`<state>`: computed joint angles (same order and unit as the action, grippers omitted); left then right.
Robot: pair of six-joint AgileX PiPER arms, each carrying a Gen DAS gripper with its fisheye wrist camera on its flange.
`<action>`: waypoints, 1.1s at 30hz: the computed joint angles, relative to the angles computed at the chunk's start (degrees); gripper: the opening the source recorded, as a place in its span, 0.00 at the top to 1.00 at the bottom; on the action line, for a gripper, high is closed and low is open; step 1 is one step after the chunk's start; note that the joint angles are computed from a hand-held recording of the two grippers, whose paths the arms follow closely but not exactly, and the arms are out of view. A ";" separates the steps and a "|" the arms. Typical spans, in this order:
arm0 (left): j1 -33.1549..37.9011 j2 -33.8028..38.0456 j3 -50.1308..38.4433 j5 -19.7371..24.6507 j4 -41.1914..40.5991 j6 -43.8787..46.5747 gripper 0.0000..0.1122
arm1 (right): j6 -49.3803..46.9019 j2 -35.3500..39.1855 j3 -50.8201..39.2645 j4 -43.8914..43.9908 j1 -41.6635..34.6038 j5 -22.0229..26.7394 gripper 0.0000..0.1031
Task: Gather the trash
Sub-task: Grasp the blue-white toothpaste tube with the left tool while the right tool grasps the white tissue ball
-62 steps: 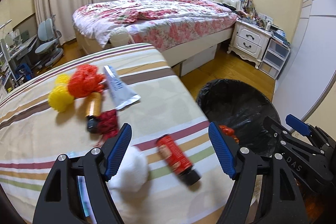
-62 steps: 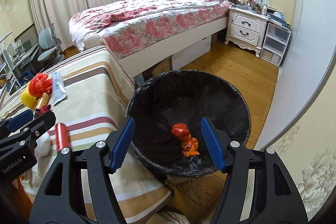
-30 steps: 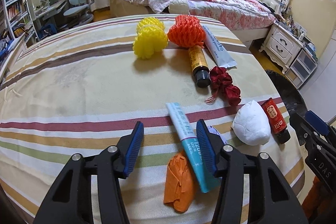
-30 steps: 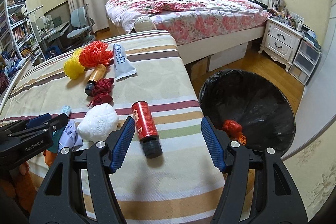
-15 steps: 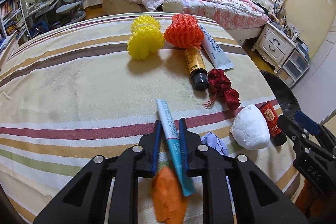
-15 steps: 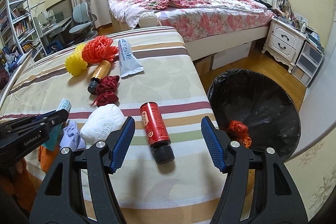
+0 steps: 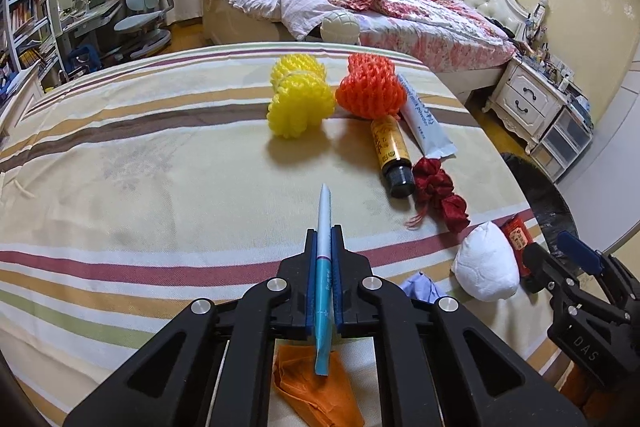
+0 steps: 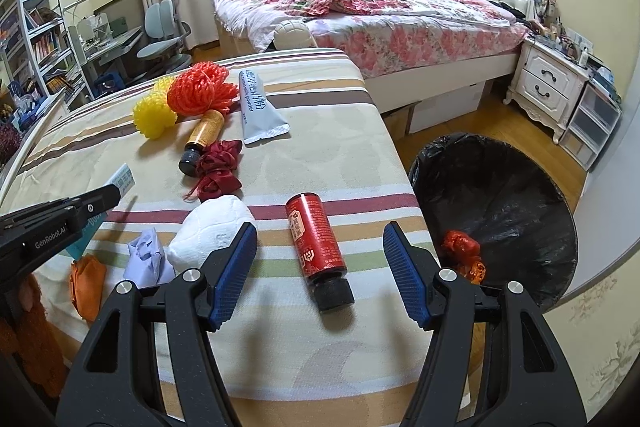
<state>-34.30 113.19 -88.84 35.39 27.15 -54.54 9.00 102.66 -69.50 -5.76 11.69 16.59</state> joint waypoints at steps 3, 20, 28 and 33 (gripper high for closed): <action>0.18 -0.52 0.09 -0.07 0.49 -0.35 0.94 | -0.46 -0.18 0.09 0.41 0.19 -0.07 0.38; 1.39 -5.42 5.22 -0.40 7.01 -7.13 0.95 | -4.65 -2.01 0.56 4.17 2.62 -0.35 0.38; 2.14 -7.94 9.43 -1.35 9.53 -10.37 0.95 | -6.19 0.66 -1.53 5.08 4.46 1.14 0.38; 2.75 -8.69 11.08 -2.09 9.39 -10.91 0.95 | -7.28 1.35 -2.21 6.57 5.13 1.69 0.38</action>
<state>-31.56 104.50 -77.77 33.31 36.54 -65.45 1.72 104.01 -71.72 0.81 16.82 18.27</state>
